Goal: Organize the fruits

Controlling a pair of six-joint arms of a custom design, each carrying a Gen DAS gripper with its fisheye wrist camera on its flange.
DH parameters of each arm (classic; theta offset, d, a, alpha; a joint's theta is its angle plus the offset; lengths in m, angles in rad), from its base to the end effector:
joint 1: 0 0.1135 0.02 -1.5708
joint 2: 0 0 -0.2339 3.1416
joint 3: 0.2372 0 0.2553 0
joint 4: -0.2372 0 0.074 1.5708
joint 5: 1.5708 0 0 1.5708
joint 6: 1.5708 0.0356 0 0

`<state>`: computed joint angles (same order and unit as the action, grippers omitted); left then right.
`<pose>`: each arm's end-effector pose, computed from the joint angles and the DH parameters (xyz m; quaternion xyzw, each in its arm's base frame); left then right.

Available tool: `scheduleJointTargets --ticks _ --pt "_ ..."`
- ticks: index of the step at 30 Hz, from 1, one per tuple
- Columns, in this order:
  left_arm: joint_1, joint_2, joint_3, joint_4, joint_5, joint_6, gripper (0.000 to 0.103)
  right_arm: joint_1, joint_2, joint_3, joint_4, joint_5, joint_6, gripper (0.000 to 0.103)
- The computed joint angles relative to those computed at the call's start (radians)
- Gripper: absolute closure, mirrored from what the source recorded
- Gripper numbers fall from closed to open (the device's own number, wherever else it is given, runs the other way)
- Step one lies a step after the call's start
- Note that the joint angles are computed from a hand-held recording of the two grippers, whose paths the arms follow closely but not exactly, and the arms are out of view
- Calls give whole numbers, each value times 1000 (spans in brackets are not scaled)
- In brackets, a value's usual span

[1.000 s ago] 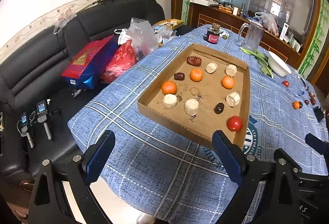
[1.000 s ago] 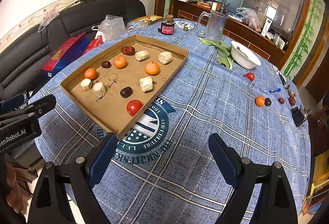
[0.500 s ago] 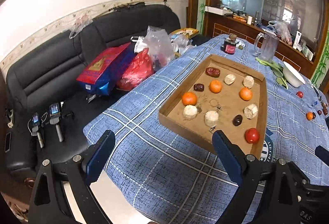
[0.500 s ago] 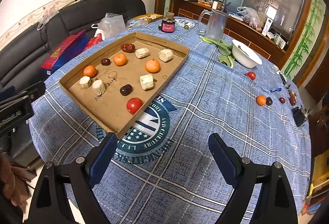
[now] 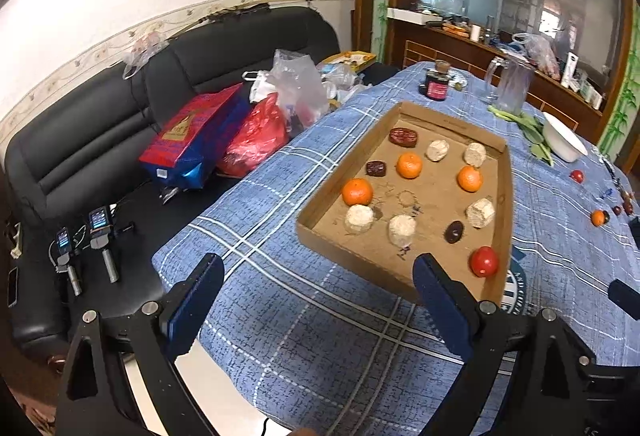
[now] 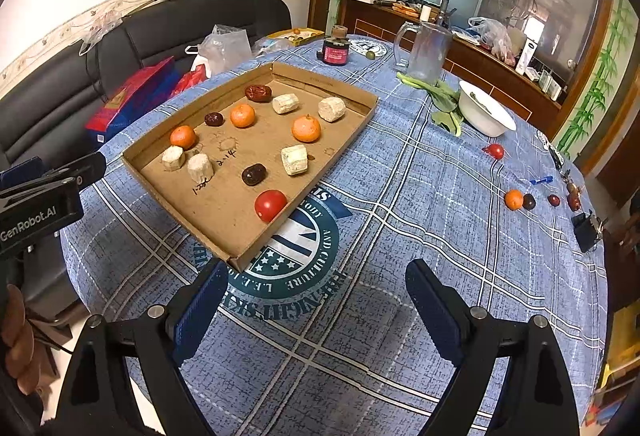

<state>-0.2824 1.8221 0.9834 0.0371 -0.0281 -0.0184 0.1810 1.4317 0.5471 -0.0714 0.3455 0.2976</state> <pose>0.3507 -0.1007 0.1168 0.1168 0.9195 -0.0433 0.3729 0.2512 0.0337 0.1034 0.1066 0.9343 -0.0885 0.3284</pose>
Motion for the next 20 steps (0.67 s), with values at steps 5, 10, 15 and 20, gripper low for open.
scheduleJointTargets --ticks 5,10,15,20 --pt "-13 -16 -13 13 1 6 8 -4 -3 -2 4 -3 -3 10" --pt "-20 -10 -5 2 7 11 8 -8 -13 -7 0 -1 -1 10" --pt "-24 -14 -13 10 21 12 8 -11 -14 -8 -6 -2 6 10" --pt "-27 -10 -1 -13 27 11 8 -5 -13 -8 -7 4 11 10"
